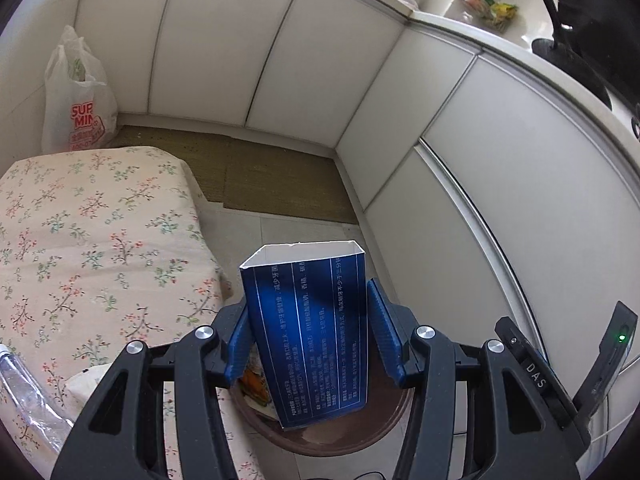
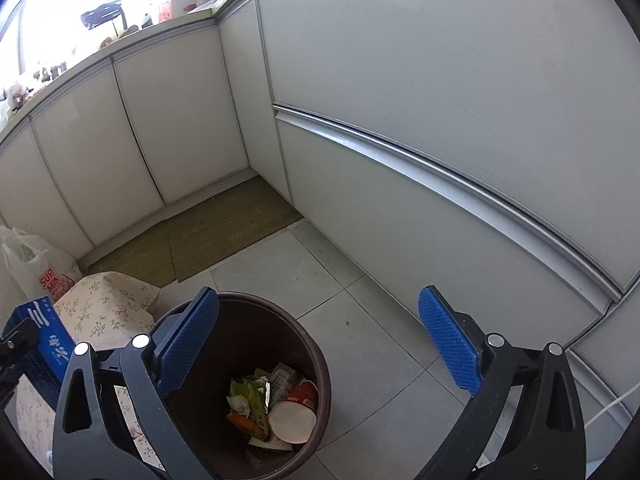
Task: Collect trash
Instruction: 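Move the blue box over the brown bin and open the left tool, then grasp the clear water bottle with the left tool while the right reaches the snack bag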
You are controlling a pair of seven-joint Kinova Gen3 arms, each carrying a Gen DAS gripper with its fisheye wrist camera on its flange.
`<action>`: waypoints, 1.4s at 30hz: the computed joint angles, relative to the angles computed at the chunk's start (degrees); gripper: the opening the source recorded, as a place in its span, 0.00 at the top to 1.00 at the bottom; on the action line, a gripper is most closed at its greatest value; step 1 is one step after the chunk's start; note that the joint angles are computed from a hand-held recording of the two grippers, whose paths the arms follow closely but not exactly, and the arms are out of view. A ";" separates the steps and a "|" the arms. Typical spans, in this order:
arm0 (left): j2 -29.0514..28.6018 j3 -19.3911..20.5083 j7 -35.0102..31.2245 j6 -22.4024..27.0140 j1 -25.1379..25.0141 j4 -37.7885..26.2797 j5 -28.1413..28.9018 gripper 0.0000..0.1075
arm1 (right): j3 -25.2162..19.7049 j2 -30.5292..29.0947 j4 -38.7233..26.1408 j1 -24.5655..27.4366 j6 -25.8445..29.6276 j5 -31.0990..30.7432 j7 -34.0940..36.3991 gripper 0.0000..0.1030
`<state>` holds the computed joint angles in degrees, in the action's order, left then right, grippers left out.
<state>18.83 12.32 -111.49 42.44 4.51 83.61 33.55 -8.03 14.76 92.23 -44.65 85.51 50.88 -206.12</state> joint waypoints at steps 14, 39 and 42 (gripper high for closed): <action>5.76 -1.04 12.55 4.90 9.58 -8.28 -12.78 0.42 | -0.75 -2.82 4.92 3.27 -3.38 -2.84 -2.74 0.07; 3.34 -7.49 21.48 4.17 2.14 0.50 -23.18 0.40 | 2.69 7.63 -10.06 -0.64 -6.06 -4.23 18.53 0.07; 3.20 -8.43 22.03 3.90 -0.09 1.24 -23.86 0.40 | 3.50 9.22 -12.46 -1.45 -7.03 -5.07 21.49 0.07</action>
<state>22.03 3.89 -89.46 46.35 4.43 84.85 9.69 -4.53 23.99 79.77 -46.09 78.48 45.81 -184.62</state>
